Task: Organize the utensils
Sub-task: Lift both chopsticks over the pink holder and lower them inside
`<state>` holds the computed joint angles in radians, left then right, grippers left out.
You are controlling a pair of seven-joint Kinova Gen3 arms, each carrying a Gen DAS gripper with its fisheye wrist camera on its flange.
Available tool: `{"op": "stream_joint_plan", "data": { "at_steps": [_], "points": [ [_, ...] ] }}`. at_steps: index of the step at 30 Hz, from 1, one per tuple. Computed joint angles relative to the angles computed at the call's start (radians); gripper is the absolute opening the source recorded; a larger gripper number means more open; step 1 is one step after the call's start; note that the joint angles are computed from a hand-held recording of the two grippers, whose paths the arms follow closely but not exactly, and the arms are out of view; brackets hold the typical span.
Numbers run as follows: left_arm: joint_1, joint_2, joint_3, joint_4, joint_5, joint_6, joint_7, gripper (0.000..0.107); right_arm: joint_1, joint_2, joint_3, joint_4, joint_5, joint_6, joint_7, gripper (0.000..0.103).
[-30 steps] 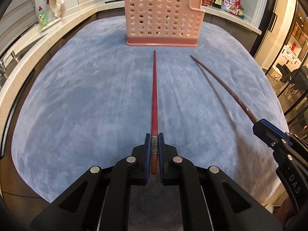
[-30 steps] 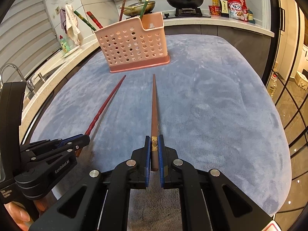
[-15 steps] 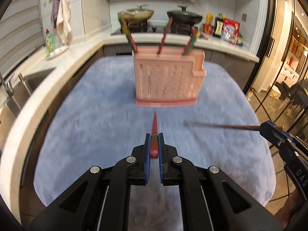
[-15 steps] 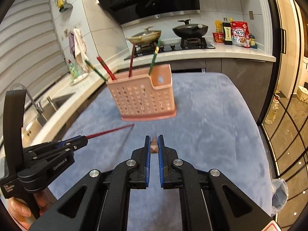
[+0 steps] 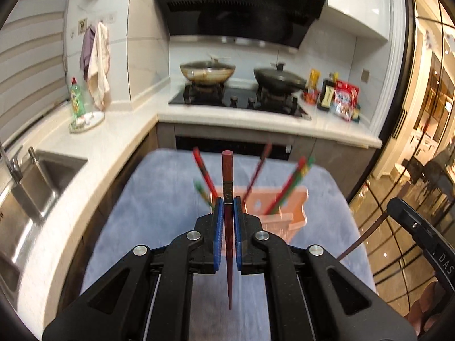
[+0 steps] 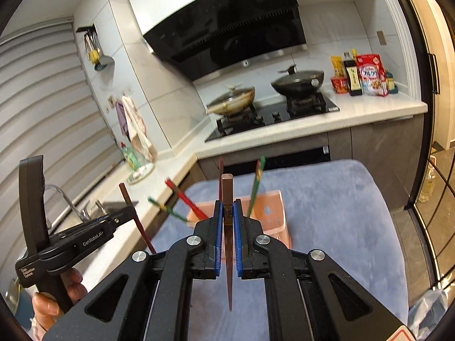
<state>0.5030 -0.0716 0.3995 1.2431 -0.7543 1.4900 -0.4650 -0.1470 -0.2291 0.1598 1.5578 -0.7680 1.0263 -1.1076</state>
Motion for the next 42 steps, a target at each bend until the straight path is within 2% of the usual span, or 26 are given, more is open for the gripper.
{"op": "stream_joint_plan", "data": {
  "at_steps": [9, 15, 25, 32, 42],
  "points": [
    [-0.004, 0.072, -0.061, -0.17, -0.112, -0.017, -0.091, 0.007, 0.002, 0.096, -0.044, -0.141, -0.049, -0.12, -0.054, 0.007],
    [0.02, 0.116, -0.13, -0.233, -0.119, -0.057, -0.145, 0.007, 0.018, 0.164, -0.102, -0.216, -0.015, -0.171, -0.098, 0.007],
    [-0.008, 0.112, -0.189, -0.153, -0.026, -0.153, -0.14, 0.007, 0.046, 0.25, -0.174, -0.214, 0.029, -0.18, -0.131, 0.007],
    [-0.039, 0.107, -0.191, -0.084, 0.028, -0.198, -0.123, 0.007, 0.054, 0.269, -0.202, -0.173, 0.047, -0.187, -0.133, 0.007],
    [-0.045, 0.103, -0.181, -0.046, 0.038, -0.214, -0.106, 0.007, 0.054, 0.27, -0.211, -0.149, 0.051, -0.187, -0.125, 0.007]
  ]
}}
